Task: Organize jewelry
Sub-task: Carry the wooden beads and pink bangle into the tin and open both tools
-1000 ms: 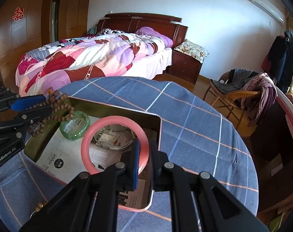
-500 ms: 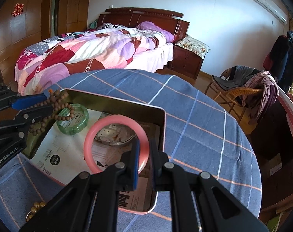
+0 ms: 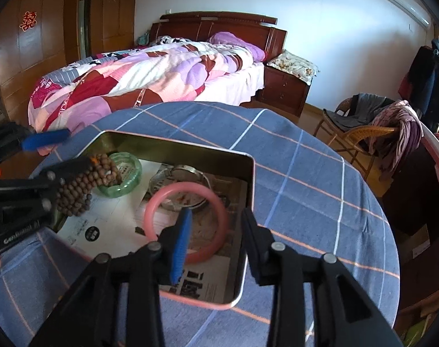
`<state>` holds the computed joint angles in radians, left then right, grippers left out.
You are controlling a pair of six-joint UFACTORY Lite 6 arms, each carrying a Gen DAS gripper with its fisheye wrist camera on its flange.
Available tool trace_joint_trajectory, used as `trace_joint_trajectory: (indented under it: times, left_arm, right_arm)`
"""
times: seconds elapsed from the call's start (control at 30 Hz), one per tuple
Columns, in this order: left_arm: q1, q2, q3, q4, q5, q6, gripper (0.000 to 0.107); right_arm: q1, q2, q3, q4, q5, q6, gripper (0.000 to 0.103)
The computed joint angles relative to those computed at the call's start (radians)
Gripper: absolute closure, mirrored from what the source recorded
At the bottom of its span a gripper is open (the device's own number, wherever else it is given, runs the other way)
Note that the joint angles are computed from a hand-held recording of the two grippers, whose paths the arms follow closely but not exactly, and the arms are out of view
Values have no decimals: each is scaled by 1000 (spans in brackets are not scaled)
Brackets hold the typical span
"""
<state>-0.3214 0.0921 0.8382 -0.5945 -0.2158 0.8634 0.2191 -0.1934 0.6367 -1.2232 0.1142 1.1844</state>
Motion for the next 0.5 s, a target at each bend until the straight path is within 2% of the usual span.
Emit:
trace_joint_trajectory:
  times: [0.1, 0.2, 0.37, 0.43, 0.5]
  left_arm:
    - [18, -34, -27, 91, 15, -90, 35]
    - [25, -53, -51, 109, 7, -109, 35]
    - [47, -101, -108, 195, 8, -207, 35]
    - [63, -140, -145, 273, 15, -291, 35]
    - [80, -181, -181, 366, 29, -394, 35]
  right_arm:
    - [4, -43, -33, 7, -1, 0, 64]
    - [7, -89, -66, -9, 11, 24, 62]
    - [2, -147, -116, 67, 10, -45, 59]
    - [4, -185, -143, 121, 15, -100, 58]
    - [0, -242, -181, 245, 21, -225, 57]
